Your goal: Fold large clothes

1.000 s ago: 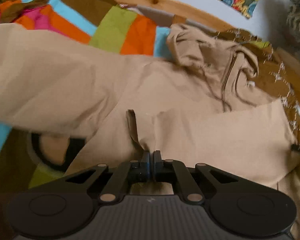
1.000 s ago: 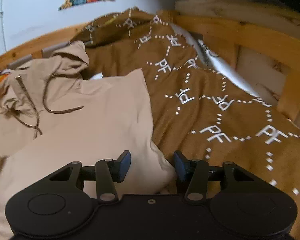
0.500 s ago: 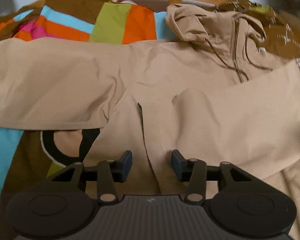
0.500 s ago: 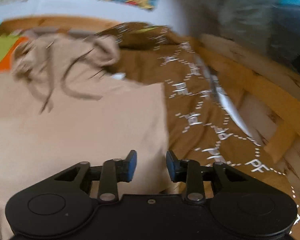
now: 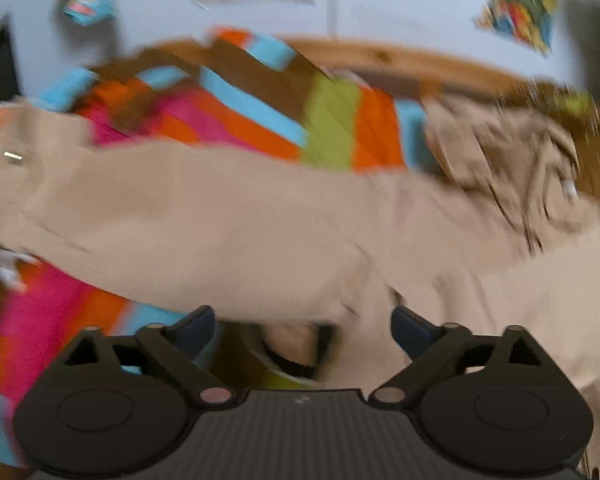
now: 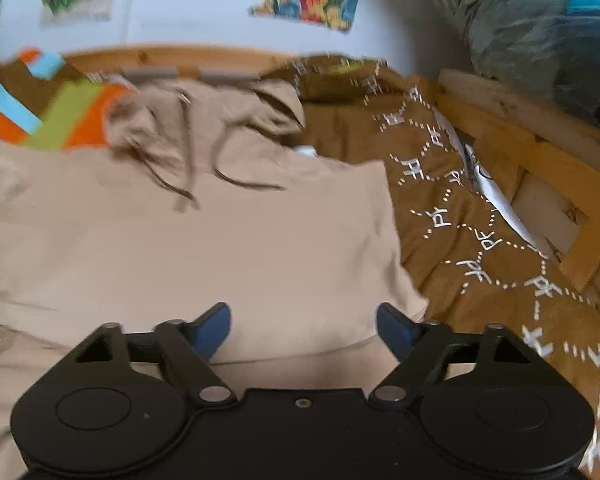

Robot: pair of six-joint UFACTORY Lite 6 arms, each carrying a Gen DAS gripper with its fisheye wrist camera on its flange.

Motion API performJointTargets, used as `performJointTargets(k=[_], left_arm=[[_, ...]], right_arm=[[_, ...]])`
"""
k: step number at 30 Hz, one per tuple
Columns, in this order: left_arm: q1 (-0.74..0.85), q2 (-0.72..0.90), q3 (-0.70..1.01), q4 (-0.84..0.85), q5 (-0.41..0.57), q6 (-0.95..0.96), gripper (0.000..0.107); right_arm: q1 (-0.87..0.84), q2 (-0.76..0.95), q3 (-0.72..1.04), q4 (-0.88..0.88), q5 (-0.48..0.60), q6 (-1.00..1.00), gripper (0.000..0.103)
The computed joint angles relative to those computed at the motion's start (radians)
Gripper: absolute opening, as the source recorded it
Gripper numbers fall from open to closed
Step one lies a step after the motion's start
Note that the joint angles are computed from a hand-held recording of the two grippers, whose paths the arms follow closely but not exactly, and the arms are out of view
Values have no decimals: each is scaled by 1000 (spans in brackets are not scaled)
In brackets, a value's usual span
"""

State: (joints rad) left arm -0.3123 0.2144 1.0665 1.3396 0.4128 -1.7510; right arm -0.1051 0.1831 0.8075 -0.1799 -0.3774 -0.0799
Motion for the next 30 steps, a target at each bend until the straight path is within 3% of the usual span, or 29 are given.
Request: performJointTargets(k=[2,4,7,10,12,14,16,20,26,28,30], left_arm=[[81,-171,-133,69,-5,4,102],[182,-272,-188,8,-30,173,102],[398,-402,-278,-7,-143,322,102],[566,-437,-325,223,-203,107,102],[646,-416,-312,424,-254,-102,102],[660,-366,-284,616,-220,-311,102],[630,-286,-258,756,-102,-475,93],[566,-119,-153,659,110,-400,83],[595,-29,-62,640,80,-440,72],[586,-22,-62,613,115,-451,48],[601,-19,-56,593,108,-452,37]], right_arm=[[18,-107,-114,-35,-24,79,96],[46,-207,-228,-9,-59,88,100],[130,-310,-326,116,-57,-14,102],[223,-381,-371,240,-26,-86,102],[266,-440,-417,229,-29,-21,102],[306,-473,-445,198,-20,35,102],[341,-477,-470,184,-41,34,102],[438,-437,-482,343,-92,-172,102],[466,-404,-491,346,-143,-213,102],[452,-386,-484,313,-142,-184,102],[443,-373,-477,292,-139,-162,102]])
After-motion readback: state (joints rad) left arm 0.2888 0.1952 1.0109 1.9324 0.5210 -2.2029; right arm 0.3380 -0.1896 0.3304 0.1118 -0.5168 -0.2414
